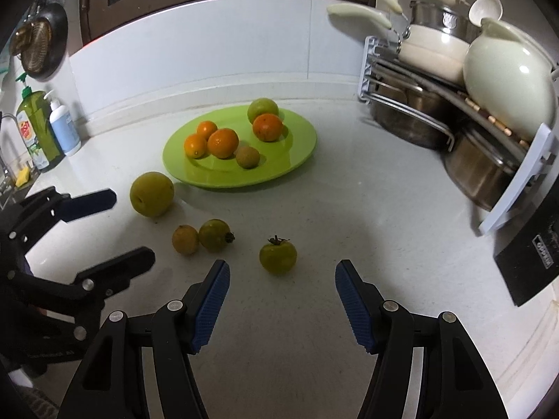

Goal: Organize fruits
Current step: 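Pull both tools back from the green plate toward the loose fruit, then grasp a small brown fruit with the left tool while the right tool grasps a green tomato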

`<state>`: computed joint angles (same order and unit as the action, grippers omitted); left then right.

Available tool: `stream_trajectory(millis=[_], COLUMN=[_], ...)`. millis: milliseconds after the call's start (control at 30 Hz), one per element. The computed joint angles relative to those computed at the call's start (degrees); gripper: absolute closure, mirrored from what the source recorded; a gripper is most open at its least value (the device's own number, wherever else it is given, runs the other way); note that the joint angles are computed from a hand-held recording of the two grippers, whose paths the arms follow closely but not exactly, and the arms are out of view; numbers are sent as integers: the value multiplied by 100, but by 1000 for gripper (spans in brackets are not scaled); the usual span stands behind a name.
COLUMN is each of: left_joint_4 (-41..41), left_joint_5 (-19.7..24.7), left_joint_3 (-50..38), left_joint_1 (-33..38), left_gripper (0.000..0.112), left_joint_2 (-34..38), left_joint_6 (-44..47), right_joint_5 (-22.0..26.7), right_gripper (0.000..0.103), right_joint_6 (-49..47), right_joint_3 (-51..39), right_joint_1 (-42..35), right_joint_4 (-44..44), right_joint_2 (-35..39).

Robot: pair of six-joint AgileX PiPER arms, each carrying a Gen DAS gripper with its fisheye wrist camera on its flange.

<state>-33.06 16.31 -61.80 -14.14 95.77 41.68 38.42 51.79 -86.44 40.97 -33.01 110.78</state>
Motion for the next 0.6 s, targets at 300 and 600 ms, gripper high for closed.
stream_trajectory(millis=[300, 600], left_joint_4=[294, -45], left_joint_5=[210, 601], left_joint_3=[-491, -818], left_joint_1=[-13, 53], left_gripper=[54, 65], left_joint_2=[564, 888], left_joint_6=[-313, -36], right_joint_5=[-224, -215], right_gripper=[46, 55], right_joint_6=[-658, -1155], right_joint_3=[-304, -555], right_joint_1=[-267, -433], right_joint_4=[687, 1221], right_joint_2=[375, 627])
